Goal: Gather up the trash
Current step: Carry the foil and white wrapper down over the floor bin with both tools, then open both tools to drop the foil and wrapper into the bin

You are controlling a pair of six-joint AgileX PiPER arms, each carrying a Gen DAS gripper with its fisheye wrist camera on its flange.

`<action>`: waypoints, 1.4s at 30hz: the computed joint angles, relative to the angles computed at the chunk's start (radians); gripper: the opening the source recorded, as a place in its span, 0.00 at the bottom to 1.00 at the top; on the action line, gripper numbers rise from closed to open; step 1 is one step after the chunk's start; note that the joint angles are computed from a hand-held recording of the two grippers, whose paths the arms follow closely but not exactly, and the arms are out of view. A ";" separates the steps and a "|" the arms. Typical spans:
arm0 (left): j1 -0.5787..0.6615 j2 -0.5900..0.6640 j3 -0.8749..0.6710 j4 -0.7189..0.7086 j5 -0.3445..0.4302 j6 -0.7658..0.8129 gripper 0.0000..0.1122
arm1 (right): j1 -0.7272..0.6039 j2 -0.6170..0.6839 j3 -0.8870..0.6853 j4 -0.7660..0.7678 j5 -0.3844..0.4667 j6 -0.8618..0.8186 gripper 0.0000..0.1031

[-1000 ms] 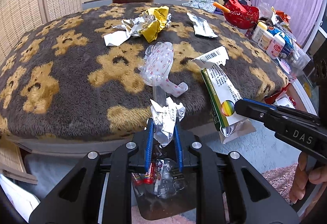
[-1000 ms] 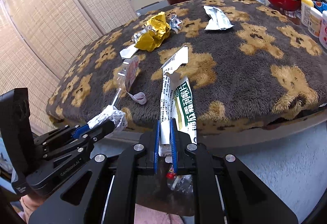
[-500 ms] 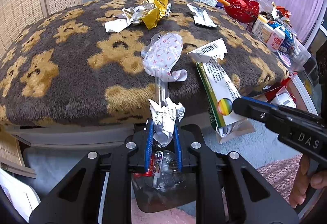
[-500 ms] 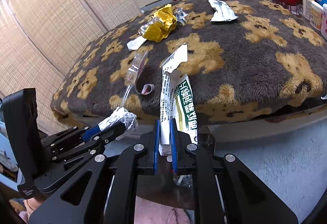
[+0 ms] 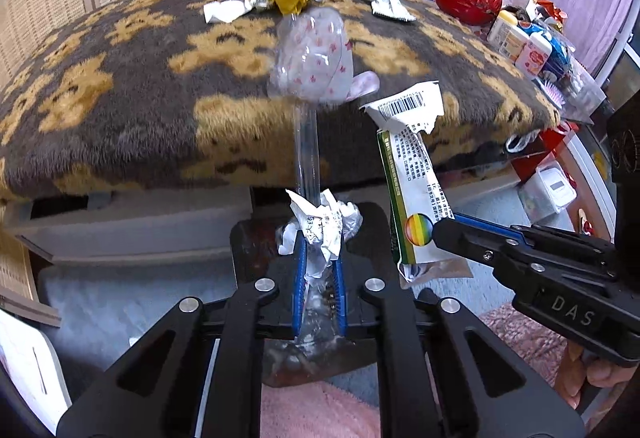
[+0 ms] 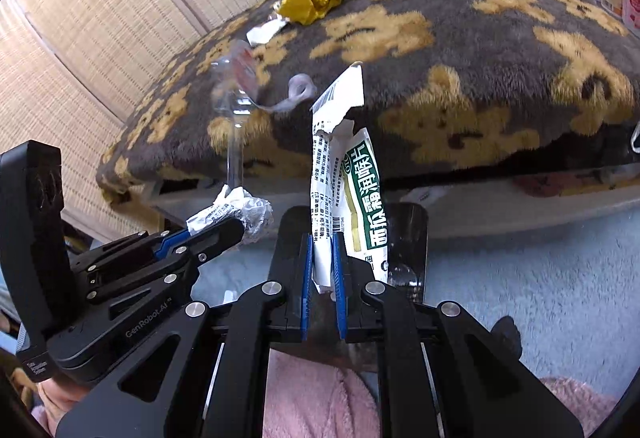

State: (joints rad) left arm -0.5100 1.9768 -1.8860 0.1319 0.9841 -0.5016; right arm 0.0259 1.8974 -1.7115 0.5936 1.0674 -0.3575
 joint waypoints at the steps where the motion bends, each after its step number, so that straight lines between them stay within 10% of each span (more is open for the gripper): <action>1: 0.000 -0.005 0.019 -0.007 -0.008 -0.001 0.09 | 0.001 -0.001 0.011 0.000 -0.004 -0.001 0.11; 17: 0.022 -0.010 0.208 -0.111 -0.074 0.024 0.15 | 0.033 0.064 0.023 -0.070 0.001 0.071 0.15; 30: 0.017 -0.042 0.281 -0.089 -0.091 -0.023 0.74 | 0.041 0.044 0.059 -0.121 -0.096 0.112 0.94; 42: 0.031 -0.051 0.258 -0.099 -0.079 -0.012 0.84 | 0.034 0.057 0.041 -0.146 -0.110 0.151 0.96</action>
